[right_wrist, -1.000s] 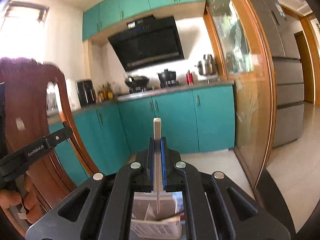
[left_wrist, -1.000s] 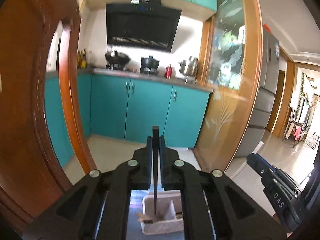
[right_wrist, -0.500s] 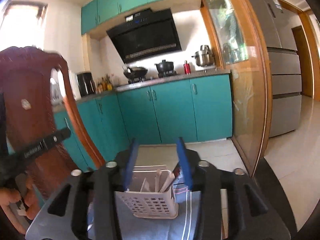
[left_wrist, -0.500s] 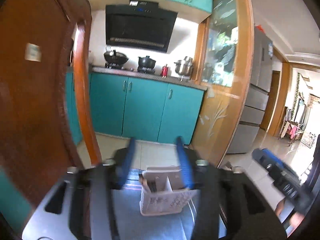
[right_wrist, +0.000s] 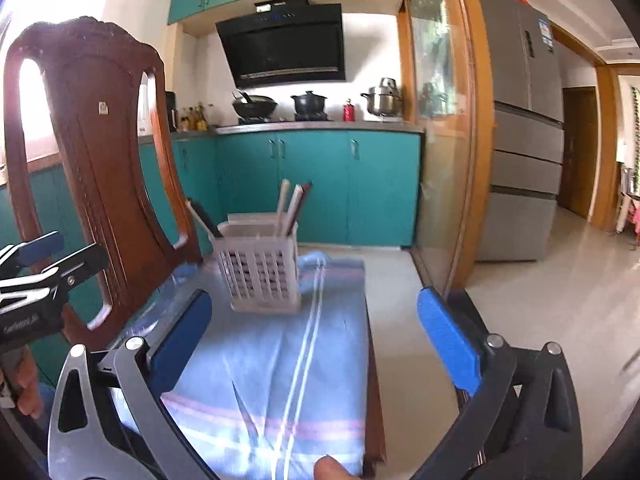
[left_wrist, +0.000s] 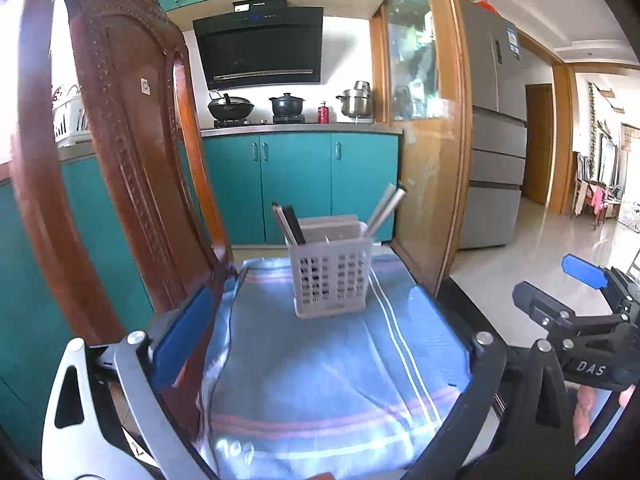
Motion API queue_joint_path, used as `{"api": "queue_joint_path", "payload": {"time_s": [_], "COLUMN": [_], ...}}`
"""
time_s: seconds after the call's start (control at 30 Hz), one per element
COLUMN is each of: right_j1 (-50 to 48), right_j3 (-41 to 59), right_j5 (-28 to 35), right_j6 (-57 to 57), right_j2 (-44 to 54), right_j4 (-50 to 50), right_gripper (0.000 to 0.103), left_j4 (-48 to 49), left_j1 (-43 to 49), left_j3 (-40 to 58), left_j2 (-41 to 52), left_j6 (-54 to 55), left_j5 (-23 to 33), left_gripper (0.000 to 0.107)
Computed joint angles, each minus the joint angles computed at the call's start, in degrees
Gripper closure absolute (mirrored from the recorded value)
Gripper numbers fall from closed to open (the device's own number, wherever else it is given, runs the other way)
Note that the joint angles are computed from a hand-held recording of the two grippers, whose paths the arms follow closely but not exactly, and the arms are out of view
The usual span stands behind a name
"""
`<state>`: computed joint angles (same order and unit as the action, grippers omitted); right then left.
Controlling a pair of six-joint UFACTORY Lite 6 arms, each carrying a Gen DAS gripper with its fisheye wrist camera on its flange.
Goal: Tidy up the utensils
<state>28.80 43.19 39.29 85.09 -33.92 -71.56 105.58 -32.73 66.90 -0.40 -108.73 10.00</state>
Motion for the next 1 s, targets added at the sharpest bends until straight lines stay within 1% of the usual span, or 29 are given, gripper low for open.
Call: {"api": "queue_joint_path", "payload": {"time_s": [0.03,0.07,0.13,0.2,0.3,0.33,0.43,0.6,1.0], "right_j1": [1.21,3.86,8.35,12.91,17.44,19.02,21.67,25.00,24.43], "right_j3": [-0.57,-1.49,-2.21,-2.57,-2.65,-2.36,-1.83,-1.13,0.23], "right_j5": [1.41,4.56,9.56,14.67,19.49,21.23,23.57,26.86,26.44], "right_j6": [0.13,0.58,1.46,2.91,4.16,4.51,4.94,4.69,4.57], "right_j2": [-0.75,-1.99,-3.26,-4.41,-4.97,-4.46,-3.33,-1.97,0.14], "right_j4": [0.13,0.20,0.27,0.03,-0.39,-0.32,-0.28,-0.66,-0.60], "right_gripper": [0.003,0.003,0.003,0.003,0.003,0.003,0.003,0.003,0.003], "left_j4": [2.39,2.37,-2.68,-5.17,-8.01,-10.30,-14.01,-17.01,-16.90], "left_j1": [-0.06,-0.21,-0.52,-1.05,-1.87,-2.16,-1.72,-1.56,2.13], "left_j3": [-2.76,-4.75,-7.05,-8.34,-10.65,-11.34,-11.32,-12.22,-12.59], "left_j2": [-2.34,-4.19,-6.74,-8.49,-11.37,-12.29,-12.88,-14.46,-14.20], "left_j6": [-2.62,-3.00,1.42,3.82,6.82,9.11,13.12,16.36,15.81], "left_j5": [-0.36,-1.00,-1.23,-0.72,0.60,1.12,1.09,1.19,-1.98], "left_gripper": [0.007,0.007,0.007,0.007,0.007,0.007,0.007,0.007,0.007]}}
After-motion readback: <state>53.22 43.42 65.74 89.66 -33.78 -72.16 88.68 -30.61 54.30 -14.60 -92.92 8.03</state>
